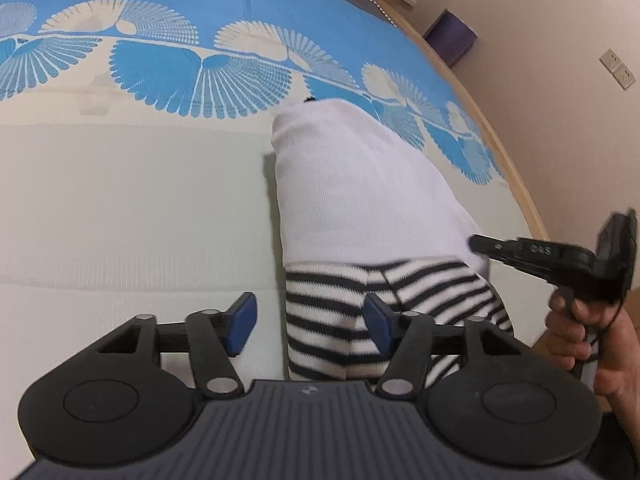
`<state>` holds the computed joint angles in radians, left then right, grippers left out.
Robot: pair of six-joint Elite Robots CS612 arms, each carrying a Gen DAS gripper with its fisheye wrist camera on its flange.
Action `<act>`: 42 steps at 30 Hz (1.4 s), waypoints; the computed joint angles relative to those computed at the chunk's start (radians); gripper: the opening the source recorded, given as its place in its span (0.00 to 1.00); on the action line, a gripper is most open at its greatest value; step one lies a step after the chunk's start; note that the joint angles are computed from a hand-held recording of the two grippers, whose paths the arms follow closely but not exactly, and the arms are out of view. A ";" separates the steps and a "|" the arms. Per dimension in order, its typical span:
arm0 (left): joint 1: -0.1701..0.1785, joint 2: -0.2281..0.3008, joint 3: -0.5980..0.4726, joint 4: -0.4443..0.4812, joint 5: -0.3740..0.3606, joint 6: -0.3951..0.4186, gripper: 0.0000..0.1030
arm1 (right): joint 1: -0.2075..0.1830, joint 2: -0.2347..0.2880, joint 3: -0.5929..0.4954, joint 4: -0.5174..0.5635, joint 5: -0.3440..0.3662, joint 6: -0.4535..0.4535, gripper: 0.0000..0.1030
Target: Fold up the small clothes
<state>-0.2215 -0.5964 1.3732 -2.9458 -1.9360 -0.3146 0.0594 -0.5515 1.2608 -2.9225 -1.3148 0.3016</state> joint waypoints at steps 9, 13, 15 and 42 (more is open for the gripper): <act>0.025 0.087 -0.152 0.075 -0.068 -0.118 0.77 | 0.009 -0.013 0.001 0.074 -0.132 -0.039 0.03; 0.035 0.140 -0.237 0.107 -0.127 -0.174 0.82 | -0.005 -0.025 0.021 0.052 -0.073 0.035 0.60; 0.038 0.168 -0.278 0.115 -0.155 -0.198 0.82 | -0.012 -0.029 0.037 0.025 -0.020 0.041 0.78; 0.101 0.155 -0.349 0.023 -0.006 -0.070 0.44 | 0.068 0.052 -0.153 0.128 0.116 -0.044 0.13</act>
